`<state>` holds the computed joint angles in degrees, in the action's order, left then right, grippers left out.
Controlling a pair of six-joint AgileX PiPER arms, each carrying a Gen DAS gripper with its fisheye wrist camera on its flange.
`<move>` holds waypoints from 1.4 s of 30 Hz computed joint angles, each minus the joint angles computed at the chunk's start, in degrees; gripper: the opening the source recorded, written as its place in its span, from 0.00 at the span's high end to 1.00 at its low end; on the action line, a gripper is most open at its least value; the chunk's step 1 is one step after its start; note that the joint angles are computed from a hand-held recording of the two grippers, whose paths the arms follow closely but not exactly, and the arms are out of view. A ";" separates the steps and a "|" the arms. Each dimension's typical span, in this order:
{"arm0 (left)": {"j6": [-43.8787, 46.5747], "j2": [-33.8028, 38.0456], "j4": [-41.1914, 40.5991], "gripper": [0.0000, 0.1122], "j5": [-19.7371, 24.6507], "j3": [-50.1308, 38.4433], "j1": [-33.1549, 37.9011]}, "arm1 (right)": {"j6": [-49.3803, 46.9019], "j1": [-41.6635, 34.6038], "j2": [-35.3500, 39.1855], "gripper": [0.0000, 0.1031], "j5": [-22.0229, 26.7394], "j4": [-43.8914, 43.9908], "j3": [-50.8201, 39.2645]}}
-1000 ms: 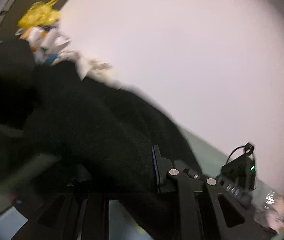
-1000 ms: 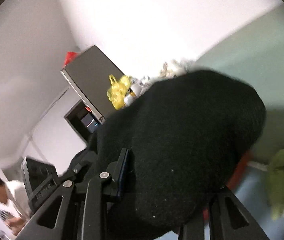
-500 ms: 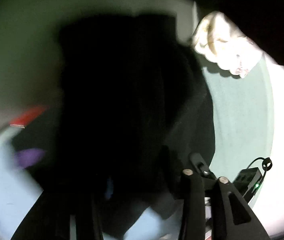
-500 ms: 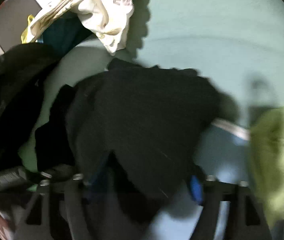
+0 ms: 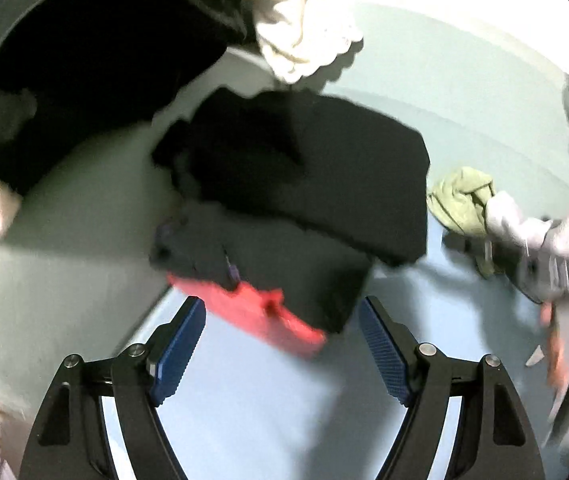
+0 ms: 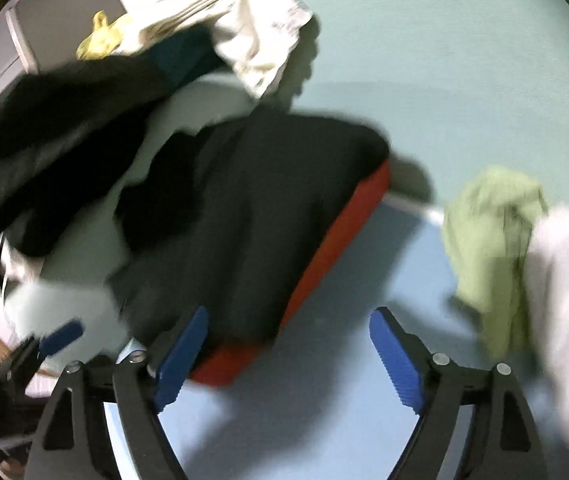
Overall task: Fold clothes
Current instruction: 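Lay the black bundle on the red box and open the right tool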
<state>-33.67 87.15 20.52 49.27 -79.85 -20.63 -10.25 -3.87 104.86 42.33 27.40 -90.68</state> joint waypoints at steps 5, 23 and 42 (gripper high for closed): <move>-8.93 -1.95 6.09 0.29 4.94 1.75 -7.68 | -10.40 -1.39 -10.59 0.16 -2.30 13.85 20.99; -28.65 -0.82 21.87 0.28 18.09 -8.22 -18.35 | -3.14 4.02 -20.50 0.03 -3.95 -11.34 15.46; -32.45 0.79 22.35 0.28 17.66 -8.36 -16.53 | -3.50 4.26 -16.43 0.03 -3.37 -12.48 8.77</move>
